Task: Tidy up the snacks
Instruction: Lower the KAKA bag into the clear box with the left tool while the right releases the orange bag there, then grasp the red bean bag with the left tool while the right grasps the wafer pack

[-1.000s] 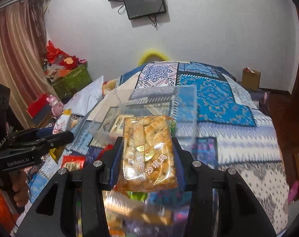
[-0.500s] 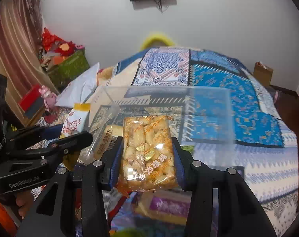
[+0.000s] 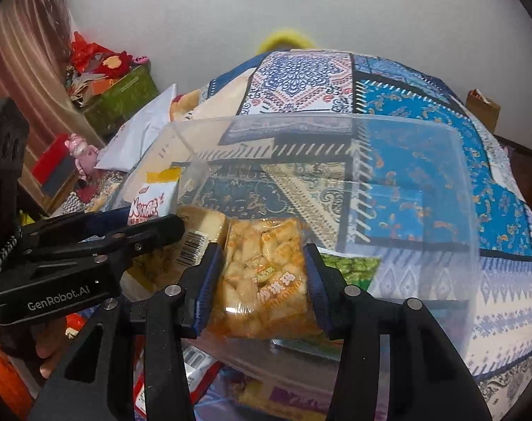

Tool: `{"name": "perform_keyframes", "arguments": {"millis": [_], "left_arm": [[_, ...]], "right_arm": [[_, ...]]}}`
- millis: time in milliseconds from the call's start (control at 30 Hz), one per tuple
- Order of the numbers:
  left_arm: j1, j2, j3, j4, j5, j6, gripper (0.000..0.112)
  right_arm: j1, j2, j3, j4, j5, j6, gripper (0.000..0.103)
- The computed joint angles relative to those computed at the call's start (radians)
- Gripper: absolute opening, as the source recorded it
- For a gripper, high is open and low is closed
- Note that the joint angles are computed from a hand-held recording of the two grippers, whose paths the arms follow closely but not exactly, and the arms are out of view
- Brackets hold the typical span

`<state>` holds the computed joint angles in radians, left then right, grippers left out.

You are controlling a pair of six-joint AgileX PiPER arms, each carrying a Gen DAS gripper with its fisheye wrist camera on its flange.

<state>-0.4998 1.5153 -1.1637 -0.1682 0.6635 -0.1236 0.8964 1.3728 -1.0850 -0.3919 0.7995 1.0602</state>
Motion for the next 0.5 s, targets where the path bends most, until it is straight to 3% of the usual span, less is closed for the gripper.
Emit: {"name": "perform_keyframes", "arguments": {"millis": [267,400,500], "left_arm": [[-0.016,-0.094,0.0,0.014,0.074,-0.019,0.055],[-0.06,-0.197,0.008,0.129,0.141,-0.083,0.056],[-0.089,-0.267,0.018,0.199,0.196,-0.119,0.061]], "right_arm": [[0.08,-0.103,-0.009,-0.046,0.114,0.062,0.047],[0.227,-0.163,-0.045,-0.149,0.258,0.171,0.049],[0.358,-0.198,-0.074,-0.232,0.372,0.264,0.057]]}}
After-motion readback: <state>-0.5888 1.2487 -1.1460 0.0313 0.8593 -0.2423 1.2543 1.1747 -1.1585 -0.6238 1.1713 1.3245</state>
